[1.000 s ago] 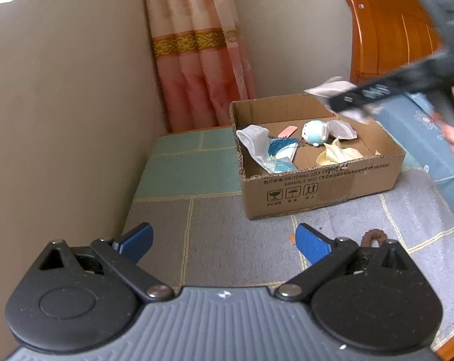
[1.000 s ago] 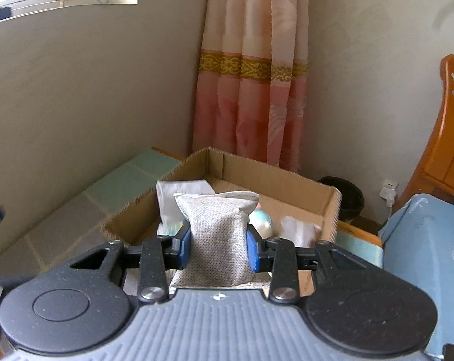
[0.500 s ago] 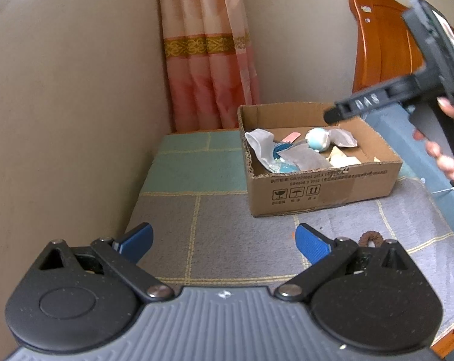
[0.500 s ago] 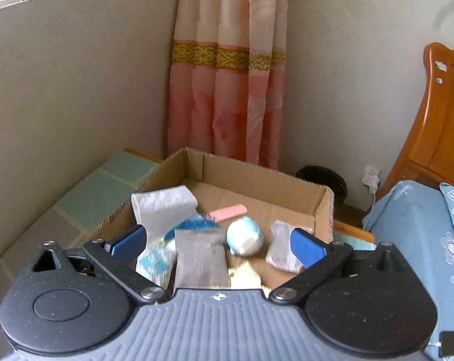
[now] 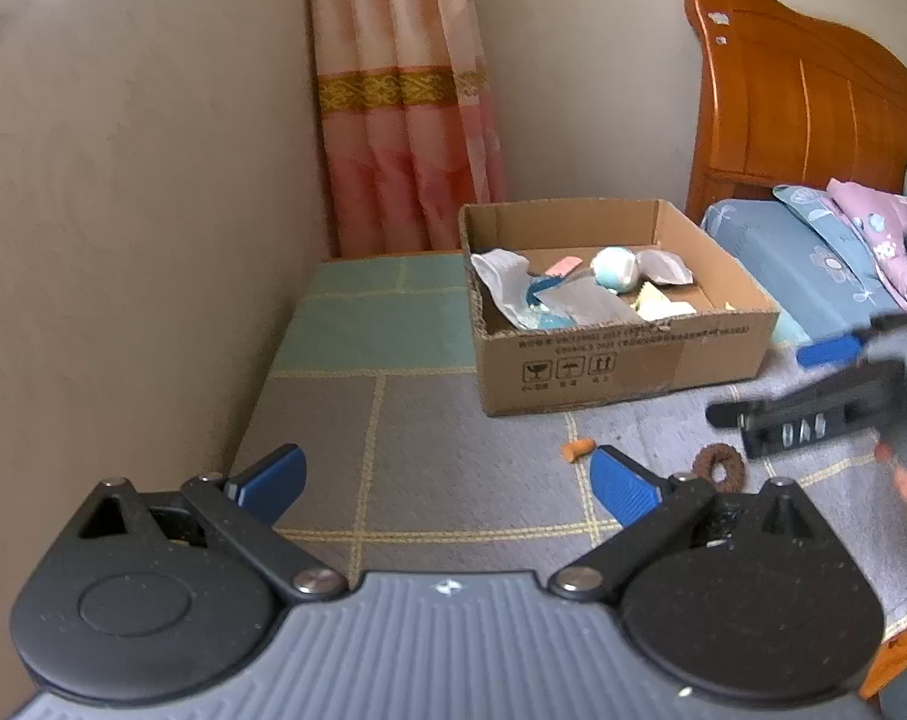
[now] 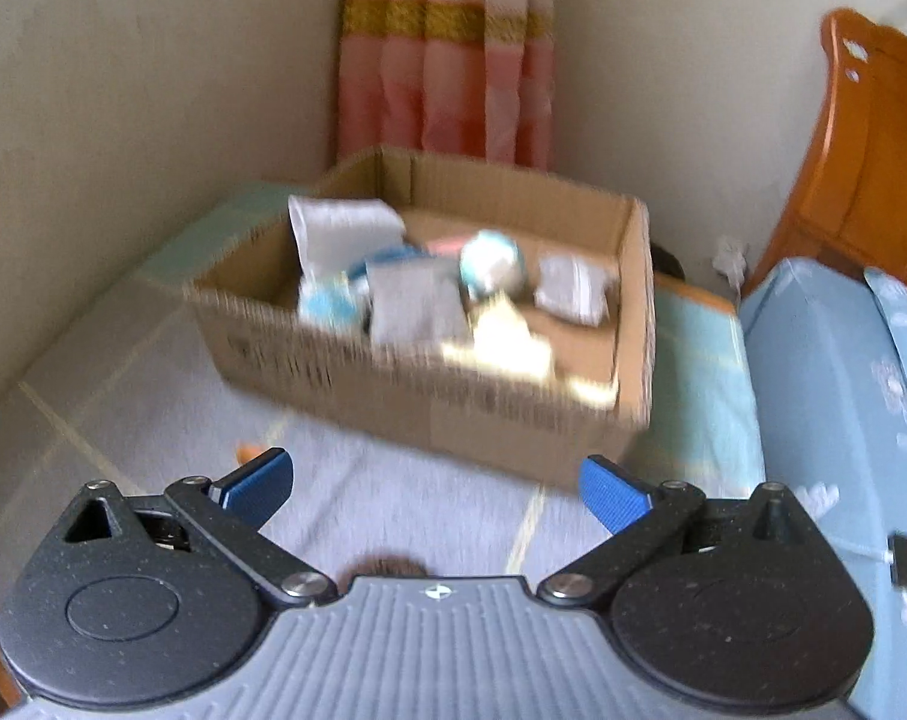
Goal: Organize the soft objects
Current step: 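Close the left tool on the orange foam earplug while the right tool approaches the brown hair tie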
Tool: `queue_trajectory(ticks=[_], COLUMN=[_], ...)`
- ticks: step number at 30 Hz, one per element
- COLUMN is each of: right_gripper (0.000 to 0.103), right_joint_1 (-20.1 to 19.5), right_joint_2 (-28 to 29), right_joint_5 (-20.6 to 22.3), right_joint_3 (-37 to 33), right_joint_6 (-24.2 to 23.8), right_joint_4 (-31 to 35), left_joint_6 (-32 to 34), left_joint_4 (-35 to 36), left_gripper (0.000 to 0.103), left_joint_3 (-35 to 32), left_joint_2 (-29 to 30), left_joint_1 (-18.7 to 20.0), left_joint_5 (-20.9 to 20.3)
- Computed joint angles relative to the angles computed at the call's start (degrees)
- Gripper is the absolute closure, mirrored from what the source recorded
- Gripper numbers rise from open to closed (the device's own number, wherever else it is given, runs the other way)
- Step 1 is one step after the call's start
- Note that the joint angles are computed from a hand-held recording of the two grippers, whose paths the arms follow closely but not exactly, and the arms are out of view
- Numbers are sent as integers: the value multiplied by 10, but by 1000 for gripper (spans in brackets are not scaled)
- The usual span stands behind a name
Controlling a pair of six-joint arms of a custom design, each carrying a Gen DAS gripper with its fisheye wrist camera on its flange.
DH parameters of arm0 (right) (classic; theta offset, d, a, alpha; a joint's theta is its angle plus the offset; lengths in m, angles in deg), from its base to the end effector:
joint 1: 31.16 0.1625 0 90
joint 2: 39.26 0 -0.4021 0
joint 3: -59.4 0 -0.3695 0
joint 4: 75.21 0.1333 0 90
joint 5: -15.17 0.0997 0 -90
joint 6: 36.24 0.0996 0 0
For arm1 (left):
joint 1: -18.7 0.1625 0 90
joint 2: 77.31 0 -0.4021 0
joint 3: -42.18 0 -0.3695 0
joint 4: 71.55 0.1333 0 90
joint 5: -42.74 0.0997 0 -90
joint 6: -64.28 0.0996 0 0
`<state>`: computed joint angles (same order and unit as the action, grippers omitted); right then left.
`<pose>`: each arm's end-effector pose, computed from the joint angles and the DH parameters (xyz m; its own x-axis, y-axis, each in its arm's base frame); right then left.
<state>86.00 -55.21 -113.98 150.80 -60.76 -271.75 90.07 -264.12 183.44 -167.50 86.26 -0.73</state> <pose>0.3387 -0.5059 -0.0993 -0.6009 -0.3744 0.7062 -0.7038 0.6667 -0.2454 0.0577 -0.3988 0.3125 -0.6644 0.0141 -0.7473 0.5849 0.6322 -0.5081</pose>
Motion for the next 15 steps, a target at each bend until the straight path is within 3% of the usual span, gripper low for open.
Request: queue_trajectory(ticks=[5,15], right_gripper=[0,0], right_joint_1=[-7,-19], right_joint_2=[5,16], right_joint_5=[-16,-26], right_joint_3=[40,73], right_joint_6=[35,22], right_joint_4=[-10,-45], left_joint_6=[-7,-12], left_joint_4=[8,19], left_gripper=[2,2], left_joint_3=[-1,-19], left_joint_2=[8,48], left_joint_1=[6,14], left_joint_5=[-5,1])
